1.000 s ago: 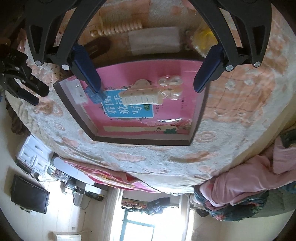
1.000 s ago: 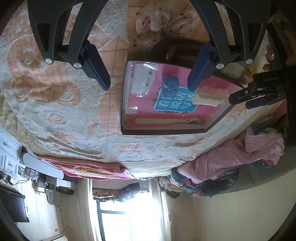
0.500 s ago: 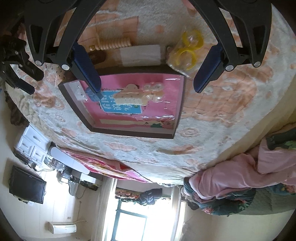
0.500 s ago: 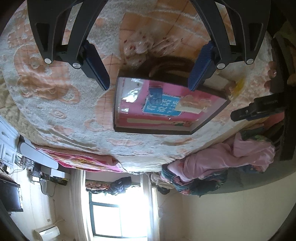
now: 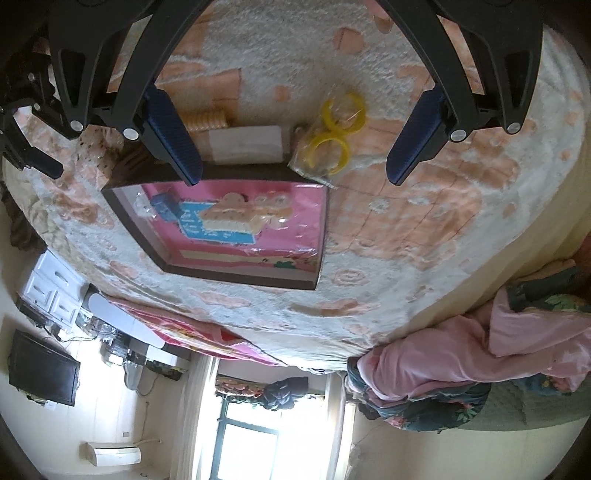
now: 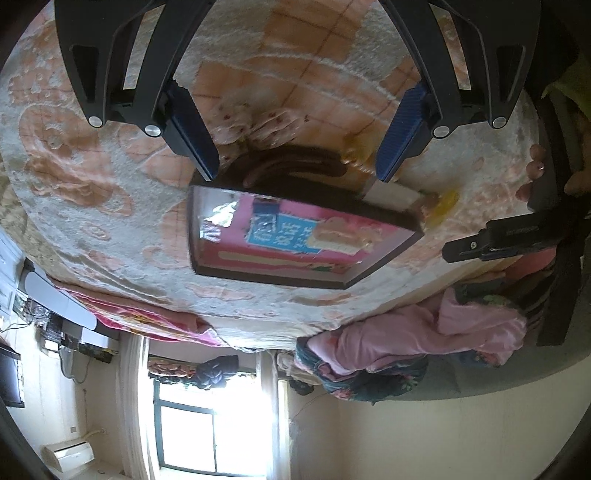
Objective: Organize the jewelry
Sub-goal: 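Withdraw both open tools from the tray toward the remaining items, then grasp the yellow bangle bag with the left tool while the right tool grasps the pink polka-dot scrunchie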
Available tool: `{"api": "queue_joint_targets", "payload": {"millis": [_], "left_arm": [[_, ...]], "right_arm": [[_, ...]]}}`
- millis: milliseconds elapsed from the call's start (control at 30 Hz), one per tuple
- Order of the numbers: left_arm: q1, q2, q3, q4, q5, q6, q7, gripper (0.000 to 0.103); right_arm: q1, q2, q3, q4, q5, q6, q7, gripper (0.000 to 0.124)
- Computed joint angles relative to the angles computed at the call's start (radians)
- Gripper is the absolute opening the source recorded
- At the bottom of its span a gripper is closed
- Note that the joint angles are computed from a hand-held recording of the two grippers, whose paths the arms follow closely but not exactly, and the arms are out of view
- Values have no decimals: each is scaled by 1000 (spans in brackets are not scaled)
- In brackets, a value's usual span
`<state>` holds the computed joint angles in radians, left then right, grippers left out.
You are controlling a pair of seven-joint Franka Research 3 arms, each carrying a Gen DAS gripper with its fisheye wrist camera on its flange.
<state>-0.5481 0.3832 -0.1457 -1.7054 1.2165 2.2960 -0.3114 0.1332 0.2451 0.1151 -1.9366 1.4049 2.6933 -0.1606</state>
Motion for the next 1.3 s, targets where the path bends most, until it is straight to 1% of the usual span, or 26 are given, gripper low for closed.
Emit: {"api": "queue_joint_targets", "payload": {"millis": [333,433,533,667,867,1033,1167,1300], "left_arm": [[6,-20,-16,-46,-40,-19,22,91],[11,-17,-20,-52,-64,-23,37,91],[15,-8,-18,-54,-82,-22,47,91],[18,4,-14,-55,-101,-15,54,91],[14,13,-1,-63,-87,-22,39,91],[33,20,7,-72,-82,27,26,91],[49,28,11,-72,-99,64,38,91],[61,34,18,-73,-111,103,52,85]], "right_arm": [[18,-18,4,-49,-19,-7,-21,84],[26,-12,5,-50,-13,15,-22,84],[29,3,8,-40,15,56,-33,84],[28,32,8,-17,6,92,1,84],[15,82,25,22,23,160,0,84],[8,131,34,61,-25,211,66,84],[-12,165,51,90,-76,227,129,84],[-32,189,61,112,-147,217,216,84]]}}
